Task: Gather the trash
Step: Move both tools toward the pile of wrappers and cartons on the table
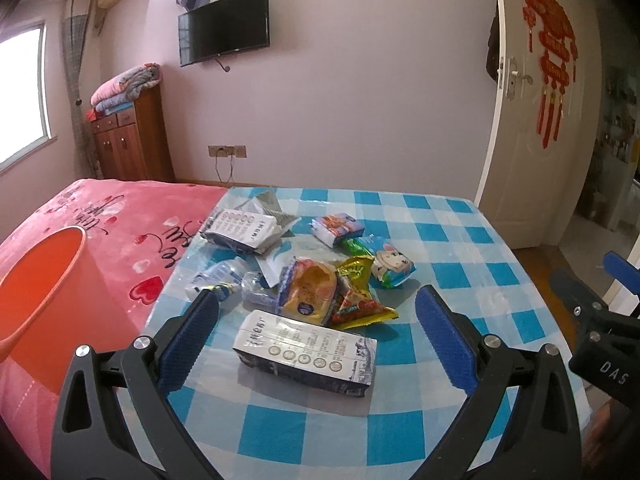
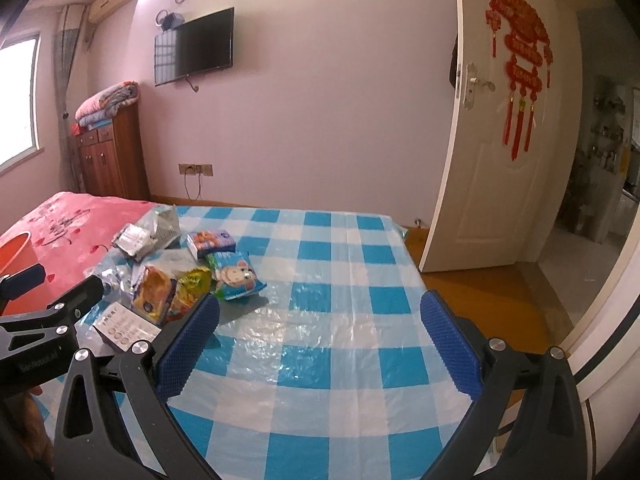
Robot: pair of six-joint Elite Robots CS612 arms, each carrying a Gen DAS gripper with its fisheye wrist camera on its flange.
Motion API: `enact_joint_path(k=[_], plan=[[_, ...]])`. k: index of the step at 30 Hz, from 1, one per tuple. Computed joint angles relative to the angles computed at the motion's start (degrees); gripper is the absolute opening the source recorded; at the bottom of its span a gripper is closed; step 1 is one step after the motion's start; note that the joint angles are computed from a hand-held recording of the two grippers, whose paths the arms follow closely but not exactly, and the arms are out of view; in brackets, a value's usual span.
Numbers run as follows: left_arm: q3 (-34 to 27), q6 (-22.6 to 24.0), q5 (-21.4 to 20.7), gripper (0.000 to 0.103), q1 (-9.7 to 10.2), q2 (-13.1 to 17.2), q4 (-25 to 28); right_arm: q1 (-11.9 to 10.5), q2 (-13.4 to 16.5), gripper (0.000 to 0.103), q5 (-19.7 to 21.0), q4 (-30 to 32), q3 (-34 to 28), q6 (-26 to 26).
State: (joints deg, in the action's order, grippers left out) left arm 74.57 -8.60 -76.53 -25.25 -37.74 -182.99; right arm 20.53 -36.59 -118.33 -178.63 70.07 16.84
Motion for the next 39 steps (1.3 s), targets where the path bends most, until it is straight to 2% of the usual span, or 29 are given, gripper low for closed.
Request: enact_joint_path(k=[16,39], plan=[[2.8,-0.9,1.3,0.099,0.15,-1.7,-3.4,1.1,-0.8,0.099,-2.6,-3.9,1.0,-2.8],[4.2,-0.3,2.0,0.099,-0.05,-2.1,-3.6,0.9,-0.6,0.099,-1.6,-3.1,1.0,-3.2]])
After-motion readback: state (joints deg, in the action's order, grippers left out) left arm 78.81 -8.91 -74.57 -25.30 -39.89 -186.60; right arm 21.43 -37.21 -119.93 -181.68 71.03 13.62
